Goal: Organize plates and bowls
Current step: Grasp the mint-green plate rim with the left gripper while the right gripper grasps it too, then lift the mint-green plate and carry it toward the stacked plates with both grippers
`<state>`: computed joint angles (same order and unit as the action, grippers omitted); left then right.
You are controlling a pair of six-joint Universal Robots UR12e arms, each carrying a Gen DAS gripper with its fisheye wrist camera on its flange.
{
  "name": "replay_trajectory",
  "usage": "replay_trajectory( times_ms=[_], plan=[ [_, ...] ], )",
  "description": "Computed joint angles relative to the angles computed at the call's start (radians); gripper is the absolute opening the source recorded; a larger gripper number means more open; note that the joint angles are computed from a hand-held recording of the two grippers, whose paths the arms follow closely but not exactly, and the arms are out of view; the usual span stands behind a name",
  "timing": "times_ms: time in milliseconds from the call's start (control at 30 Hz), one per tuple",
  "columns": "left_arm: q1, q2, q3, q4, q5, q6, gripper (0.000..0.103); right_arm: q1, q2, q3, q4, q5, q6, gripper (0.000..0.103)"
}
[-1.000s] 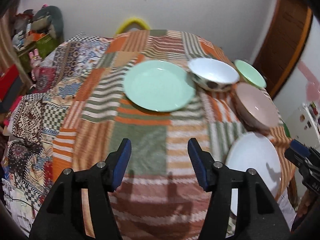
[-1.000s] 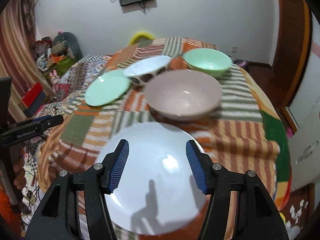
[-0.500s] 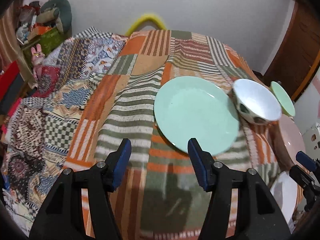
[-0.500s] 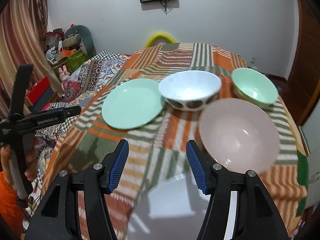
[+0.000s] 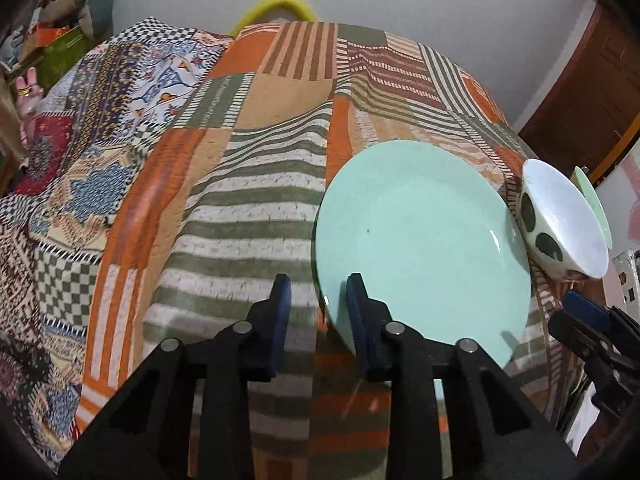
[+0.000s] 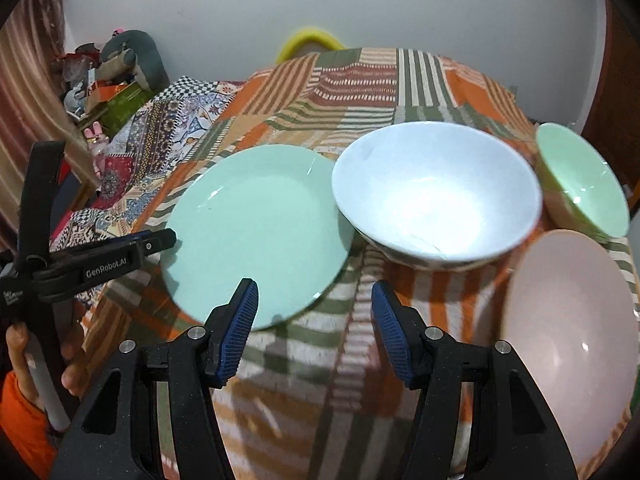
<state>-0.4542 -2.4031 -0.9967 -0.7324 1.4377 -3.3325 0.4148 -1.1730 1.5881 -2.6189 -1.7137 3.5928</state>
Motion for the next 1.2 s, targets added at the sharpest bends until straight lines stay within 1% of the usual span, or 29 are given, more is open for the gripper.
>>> replay_trajectory(
  times_ms=[67,100,167,267,333,400,433,533,600,733,900,1100,1200],
  plan=[
    [0.003,-0.009,0.011,0.002,-0.021,0.006,0.023,-0.005,0.011,-0.015,0.024,0.003,0.019,0.041],
    [0.002,-0.014,0.019,0.0,-0.022,0.01,0.022,-0.007,0.015,-0.02,0.033,0.004,0.025,0.039],
    [-0.001,-0.022,0.031,-0.003,-0.016,0.021,0.019,-0.006,0.023,-0.03,0.054,-0.008,0.031,0.029],
    [-0.007,-0.026,0.038,-0.003,0.005,0.044,0.019,-0.016,0.031,-0.037,0.088,0.021,0.05,0.026],
    [-0.005,-0.024,0.033,0.003,-0.005,0.049,0.018,-0.022,0.034,-0.04,0.102,0.047,0.058,0.023],
    [-0.004,-0.02,0.028,-0.001,-0.007,0.05,0.018,-0.023,0.039,-0.049,0.112,0.05,0.049,0.023],
    [-0.006,-0.018,0.028,-0.011,0.003,0.049,0.018,-0.023,0.041,-0.058,0.127,0.053,0.041,0.02],
    [-0.012,-0.007,0.022,-0.04,0.025,0.058,0.019,-0.026,0.042,-0.071,0.161,0.059,0.045,0.02],
    [-0.012,0.008,0.001,-0.05,0.027,0.068,0.019,-0.029,0.04,-0.072,0.175,0.079,0.042,0.019],
    [-0.007,0.056,-0.077,-0.043,0.001,0.08,0.019,-0.028,0.018,-0.044,0.181,0.119,-0.002,0.019],
    [0.002,0.126,-0.191,-0.03,-0.046,0.075,0.019,-0.026,-0.012,-0.009,0.195,0.173,-0.059,0.019],
    [0.003,0.18,-0.27,-0.044,-0.053,0.088,0.019,-0.018,-0.046,0.035,0.195,0.225,-0.104,0.019],
    [0.003,0.196,-0.296,-0.038,-0.055,0.105,0.02,-0.017,-0.048,0.039,0.194,0.24,-0.123,0.019]
  ],
)
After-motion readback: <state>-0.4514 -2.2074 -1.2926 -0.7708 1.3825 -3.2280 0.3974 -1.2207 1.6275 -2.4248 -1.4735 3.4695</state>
